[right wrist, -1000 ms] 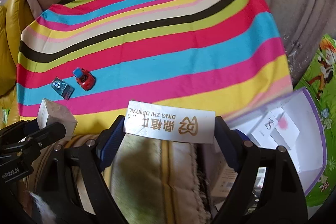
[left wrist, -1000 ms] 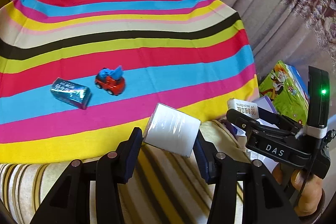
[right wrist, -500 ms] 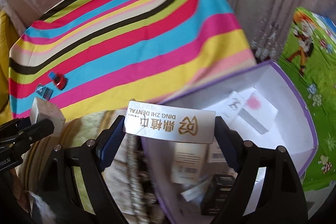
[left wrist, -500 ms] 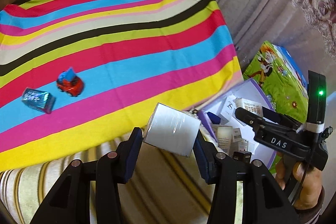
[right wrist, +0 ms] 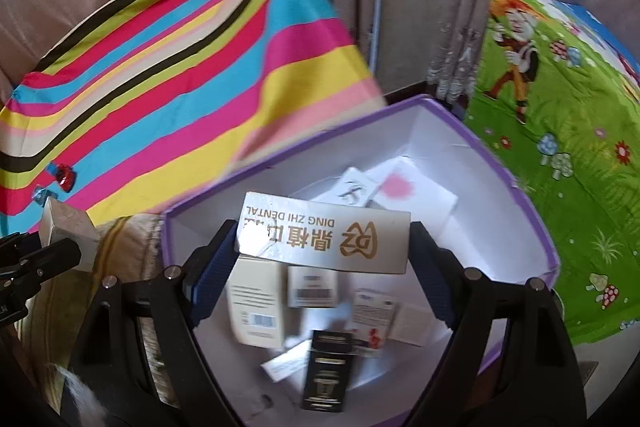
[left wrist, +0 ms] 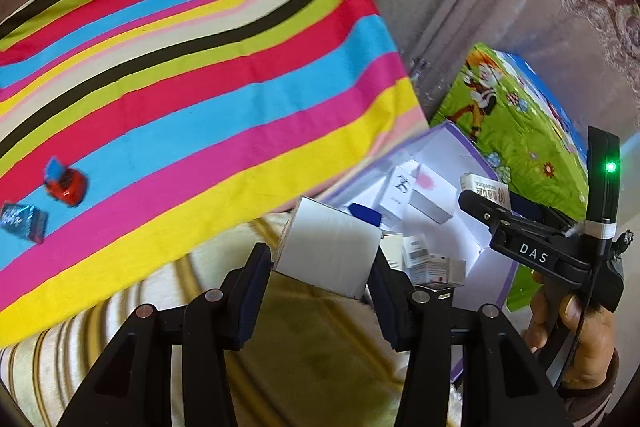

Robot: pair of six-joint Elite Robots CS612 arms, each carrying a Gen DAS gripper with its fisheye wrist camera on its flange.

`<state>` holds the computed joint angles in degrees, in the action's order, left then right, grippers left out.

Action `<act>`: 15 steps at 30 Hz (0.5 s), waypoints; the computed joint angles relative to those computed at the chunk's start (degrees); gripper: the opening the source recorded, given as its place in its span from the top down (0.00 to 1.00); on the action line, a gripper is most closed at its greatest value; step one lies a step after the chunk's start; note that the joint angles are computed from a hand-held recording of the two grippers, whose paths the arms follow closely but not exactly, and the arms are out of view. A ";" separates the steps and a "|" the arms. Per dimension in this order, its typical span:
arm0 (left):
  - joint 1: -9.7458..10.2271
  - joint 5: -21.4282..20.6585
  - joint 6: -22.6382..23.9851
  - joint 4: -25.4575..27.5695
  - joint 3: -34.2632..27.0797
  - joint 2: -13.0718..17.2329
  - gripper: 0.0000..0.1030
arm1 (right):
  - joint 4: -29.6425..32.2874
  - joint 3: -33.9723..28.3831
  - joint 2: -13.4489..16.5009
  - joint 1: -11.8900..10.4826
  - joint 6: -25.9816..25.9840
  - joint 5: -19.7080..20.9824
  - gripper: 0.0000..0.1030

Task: Organize rigid objects
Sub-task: 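Carry both boxes over the purple-rimmed box, then open both tools to drop the white cube and dental box inside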

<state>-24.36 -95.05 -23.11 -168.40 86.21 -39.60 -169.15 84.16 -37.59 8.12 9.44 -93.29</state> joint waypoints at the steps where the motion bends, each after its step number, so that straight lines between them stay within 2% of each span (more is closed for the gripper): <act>1: -0.14 -0.17 0.24 0.27 -0.38 0.20 0.52 | -0.11 0.27 -0.11 -0.25 0.09 -0.28 0.17; 6: -0.72 -1.73 0.91 0.95 -2.64 1.35 0.52 | -0.25 1.12 -0.34 -1.10 0.76 -1.27 0.17; 15: -1.28 -4.36 0.56 -1.08 -5.42 3.15 0.52 | -1.62 2.00 -0.69 -1.92 2.34 -3.86 0.17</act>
<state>-25.63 -99.42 -22.54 -169.48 80.79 -36.45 -170.77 86.16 -38.28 6.20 11.77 -97.15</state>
